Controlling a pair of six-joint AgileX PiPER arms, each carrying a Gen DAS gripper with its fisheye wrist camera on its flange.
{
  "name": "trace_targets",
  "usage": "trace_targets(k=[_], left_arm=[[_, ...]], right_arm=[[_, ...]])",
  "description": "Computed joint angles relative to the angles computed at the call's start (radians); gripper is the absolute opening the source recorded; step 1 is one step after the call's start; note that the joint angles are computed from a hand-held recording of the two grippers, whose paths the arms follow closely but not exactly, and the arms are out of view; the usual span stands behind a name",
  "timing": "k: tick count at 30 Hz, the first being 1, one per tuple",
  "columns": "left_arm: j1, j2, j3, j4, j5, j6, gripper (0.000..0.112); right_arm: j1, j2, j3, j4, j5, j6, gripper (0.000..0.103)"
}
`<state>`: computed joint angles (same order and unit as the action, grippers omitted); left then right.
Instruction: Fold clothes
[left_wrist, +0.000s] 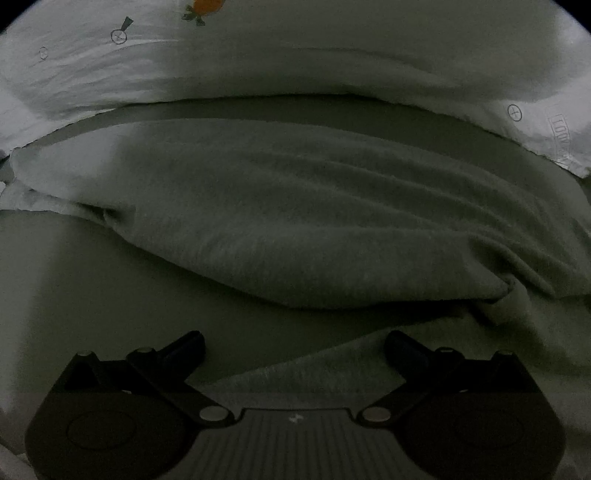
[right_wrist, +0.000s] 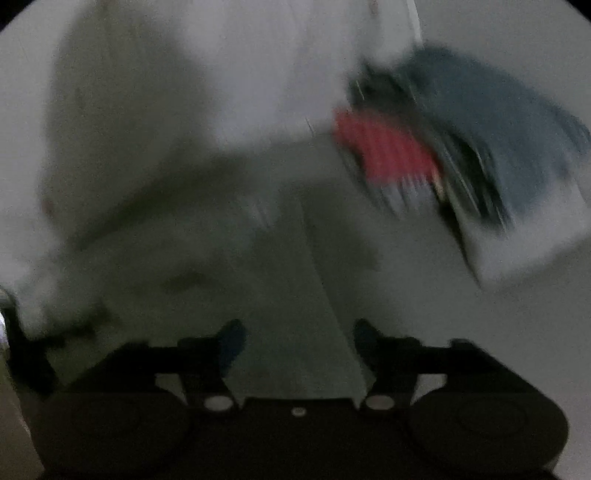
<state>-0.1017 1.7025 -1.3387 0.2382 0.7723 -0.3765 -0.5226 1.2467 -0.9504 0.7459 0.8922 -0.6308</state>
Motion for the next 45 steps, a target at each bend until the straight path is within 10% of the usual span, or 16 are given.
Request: trace_targets(k=[9, 15, 18, 25, 32, 39, 45], left_arm=[[-0.010, -0.003, 0.014, 0.024, -0.021, -0.037, 0.103], [-0.022, -0.004, 0.027, 0.056, -0.040, -0.090, 0.103], [-0.044, 0.012, 0.025, 0.136, -0.049, -0.206, 0.103], [-0.067, 0.078, -0.062, 0.213, -0.029, -0.304, 0.103], [-0.102, -0.024, 0.047, 0.256, -0.099, -0.354, 0.103], [-0.175, -0.108, 0.137, 0.217, -0.110, -0.240, 0.103], [-0.234, -0.103, 0.174, 0.101, -0.137, -0.107, 0.103]], right_arm=[[0.335, 0.536, -0.294, -0.062, -0.453, -0.130, 0.074], [0.349, 0.668, -0.428, -0.087, -0.410, -0.119, 0.023], [0.390, 0.703, -0.490, -0.345, -0.536, 0.079, 0.020], [0.407, 1.024, -1.010, -0.512, -0.339, 0.281, 0.039], [0.418, 0.580, -0.429, -0.602, -0.610, 0.437, 0.072], [0.167, 0.098, 0.112, 0.014, -0.355, 0.381, 0.070], [0.065, 0.014, 0.301, 0.370, -0.250, 0.208, 0.067]])
